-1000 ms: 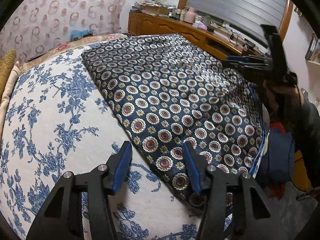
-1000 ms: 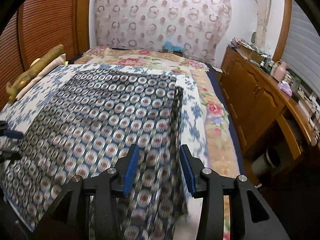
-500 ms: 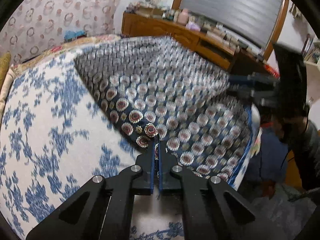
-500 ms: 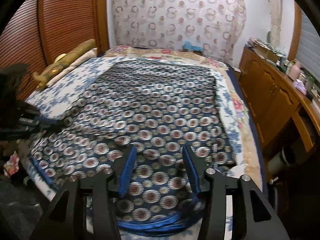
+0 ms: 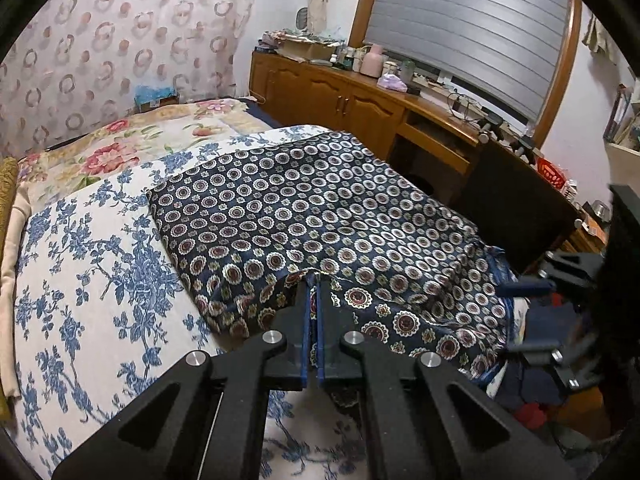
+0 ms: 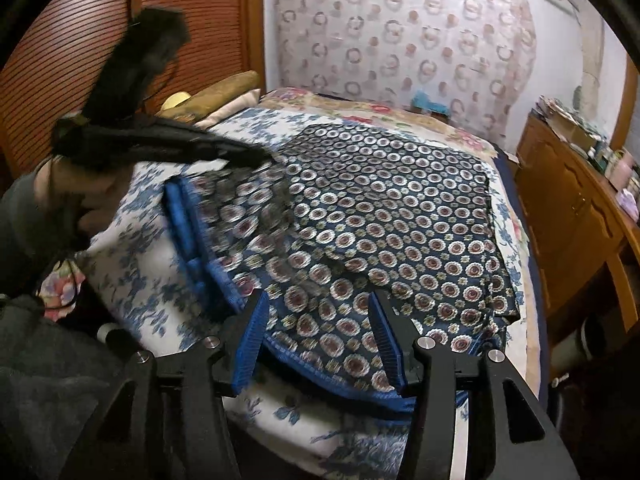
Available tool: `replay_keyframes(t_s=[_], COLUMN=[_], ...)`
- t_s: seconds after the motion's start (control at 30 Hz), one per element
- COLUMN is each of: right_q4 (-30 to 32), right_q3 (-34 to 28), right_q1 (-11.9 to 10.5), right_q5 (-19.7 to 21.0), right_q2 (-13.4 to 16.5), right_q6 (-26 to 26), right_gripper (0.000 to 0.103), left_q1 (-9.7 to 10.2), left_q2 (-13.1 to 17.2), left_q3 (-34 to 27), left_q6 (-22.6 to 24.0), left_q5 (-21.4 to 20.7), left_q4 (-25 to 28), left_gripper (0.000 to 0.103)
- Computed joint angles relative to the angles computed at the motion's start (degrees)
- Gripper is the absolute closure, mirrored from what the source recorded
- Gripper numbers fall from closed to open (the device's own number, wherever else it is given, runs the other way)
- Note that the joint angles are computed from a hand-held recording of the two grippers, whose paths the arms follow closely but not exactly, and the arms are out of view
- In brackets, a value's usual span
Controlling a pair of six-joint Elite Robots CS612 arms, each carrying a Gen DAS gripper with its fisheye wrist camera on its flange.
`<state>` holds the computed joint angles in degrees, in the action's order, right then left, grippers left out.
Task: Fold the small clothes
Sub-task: 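Grasp the robe edge with the left tool while the right tool grasps the blue-piped hem, then lift the blue-piped edge with the right tool and fold it over while the left tool holds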
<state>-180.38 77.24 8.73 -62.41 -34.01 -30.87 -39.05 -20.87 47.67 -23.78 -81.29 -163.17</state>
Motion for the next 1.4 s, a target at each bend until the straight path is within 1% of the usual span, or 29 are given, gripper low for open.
replay_keyframes(t_s=[0.1, 0.2, 0.33, 0.43, 0.53, 0.6, 0.77, 0.8, 0.87, 0.9, 0.93, 0.97, 1.07, 1.2, 1.27, 1.4], right_q4=[1.0, 2.5, 5.3, 6.3, 7.3, 8.0, 8.8, 8.9, 7.4, 7.0, 7.0, 7.7, 8.1, 4.0, 2.9, 2.8], right_q3=[0.5, 0.4, -0.6, -1.4, -1.8, -2.1, -3.7, -4.0, -4.5, -4.6, -4.9, -5.7, -6.5, -7.2, -8.6, -12.8], right_q1=[0.0, 0.3, 0.7, 0.9, 1.0, 1.2, 1.0, 1.0, 0.9, 0.8, 0.8, 0.7, 0.6, 0.4, 0.3, 0.3], right_q5=[0.2, 0.2, -1.6, -3.9, -4.8, -6.2, -4.8, -4.6, -4.1, -3.9, -3.9, -3.7, -3.0, -2.6, -2.1, -1.5], right_q2=[-0.5, -0.5, 0.3, 0.9, 1.2, 1.3, 2.1, 2.3, 2.9, 3.0, 3.1, 3.5, 3.6, 3.7, 4.0, 5.2], right_q6=[-1.5, -2.6, -4.3, -4.6, -5.0, -5.7, -5.3, -5.4, -5.8, -6.3, -6.6, -6.7, -6.3, -4.6, -3.4, -2.6], right_gripper=[0.050, 0.050, 0.050, 0.050, 0.049, 0.049, 0.049, 0.051, 0.083, 0.086, 0.093, 0.097, 0.099, 0.099, 0.099, 0.099], left_q1=[0.31, 0.49, 0.54, 0.48, 0.44, 0.41, 0.42, 0.42, 0.41, 0.39, 0.37, 0.33, 0.29, 0.32, 0.49, 1.05], left_q2=[0.8, 1.3, 1.5, 1.6, 1.8, 1.9, 1.9, 1.8, 1.5, 1.3, 1.0, 0.8, 0.2, -0.8, -1.0, -1.0], left_q3=[-1.4, -2.1, -2.3, -2.6, -2.9, -3.0, -2.9, -2.7, -2.2, -1.9, -1.4, -1.0, -0.1, 1.3, 1.4, 1.3], left_q6=[-0.7, -1.2, -1.3, -1.2, -1.1, -1.2, -1.5, -1.6, -1.7, -1.6, -1.6, -1.5, -1.7, -1.7, -1.9, -2.7], left_q5=[0.2, 0.4, 0.6, 0.7, 0.8, 0.9, 0.7, 0.7, 0.5, 0.6, 0.6, 0.7, 0.8, 1.6, 1.8, 1.7], left_q4=[1.3, 2.1, 2.7, 3.0, 3.3, 3.5, 3.6, 3.5, 3.2, 2.9, 2.6, 2.3, 1.9, 0.7, 0.2, -0.5], left_gripper=[0.100, 0.100, 0.100, 0.100, 0.100, 0.100, 0.100, 0.100, 0.100, 0.100, 0.100, 0.100, 0.100, 0.100, 0.100, 0.100])
